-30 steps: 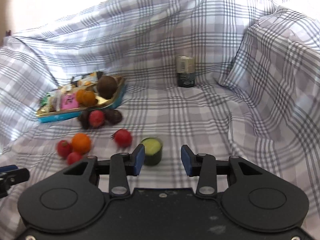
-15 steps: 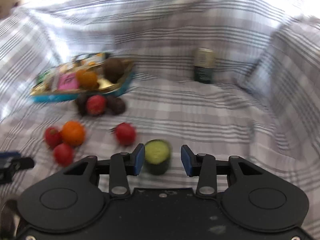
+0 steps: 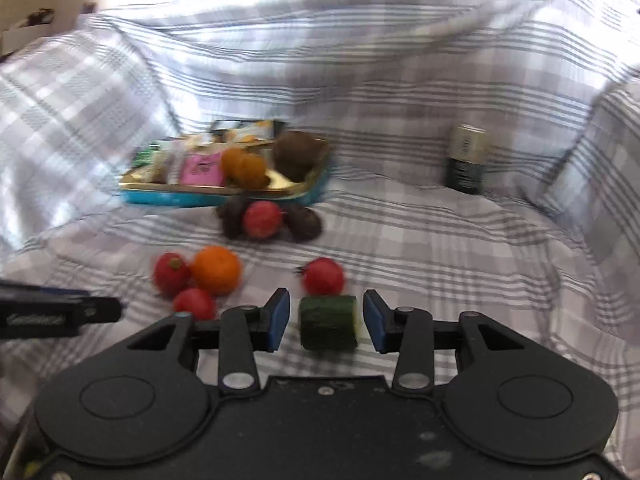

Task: Organize fruits
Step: 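Grasp the second cucumber slice with the right tool while the left tool reaches toward a red plum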

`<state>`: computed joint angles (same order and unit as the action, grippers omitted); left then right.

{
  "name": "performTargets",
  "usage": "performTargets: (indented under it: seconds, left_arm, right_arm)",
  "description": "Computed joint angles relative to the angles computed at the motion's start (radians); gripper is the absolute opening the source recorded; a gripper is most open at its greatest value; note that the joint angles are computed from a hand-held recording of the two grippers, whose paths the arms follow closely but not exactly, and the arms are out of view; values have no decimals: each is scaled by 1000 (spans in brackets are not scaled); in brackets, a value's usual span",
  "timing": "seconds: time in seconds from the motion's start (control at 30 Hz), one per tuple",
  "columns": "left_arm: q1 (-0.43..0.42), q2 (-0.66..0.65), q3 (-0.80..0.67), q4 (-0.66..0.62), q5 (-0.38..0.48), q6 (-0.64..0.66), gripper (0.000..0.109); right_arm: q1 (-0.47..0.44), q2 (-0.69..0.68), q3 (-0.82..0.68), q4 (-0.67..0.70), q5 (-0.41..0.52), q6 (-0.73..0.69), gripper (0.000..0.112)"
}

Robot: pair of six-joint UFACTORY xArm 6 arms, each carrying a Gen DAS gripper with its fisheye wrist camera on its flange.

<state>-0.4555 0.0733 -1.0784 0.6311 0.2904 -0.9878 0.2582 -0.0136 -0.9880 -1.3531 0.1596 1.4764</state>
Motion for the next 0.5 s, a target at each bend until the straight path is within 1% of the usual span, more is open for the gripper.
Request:
performTargets:
  seconds: [0.1, 0.13, 0.27, 0.4, 0.5]
  left_arm:
    - [-1, 1, 0, -2, -6, 10, 44]
    - [-1, -1, 2, -2, -9, 12, 44]
    - [-1, -4, 5, 22, -12, 1, 44]
    - [0, -3, 4, 21, -12, 1, 44]
    - [-2, 0, -1, 15, 0, 3, 44]
  right_arm:
    - [-5, 10, 11, 158, -25, -136, 44]
    - [2, 15, 7, 183, -10, -165, 45]
    - [30, 46, -24, 215, 58, -222, 47]
    - [44, 86, -59, 259, 88, -287, 48]
    - [45, 106, -75, 280, 88, -300, 48]
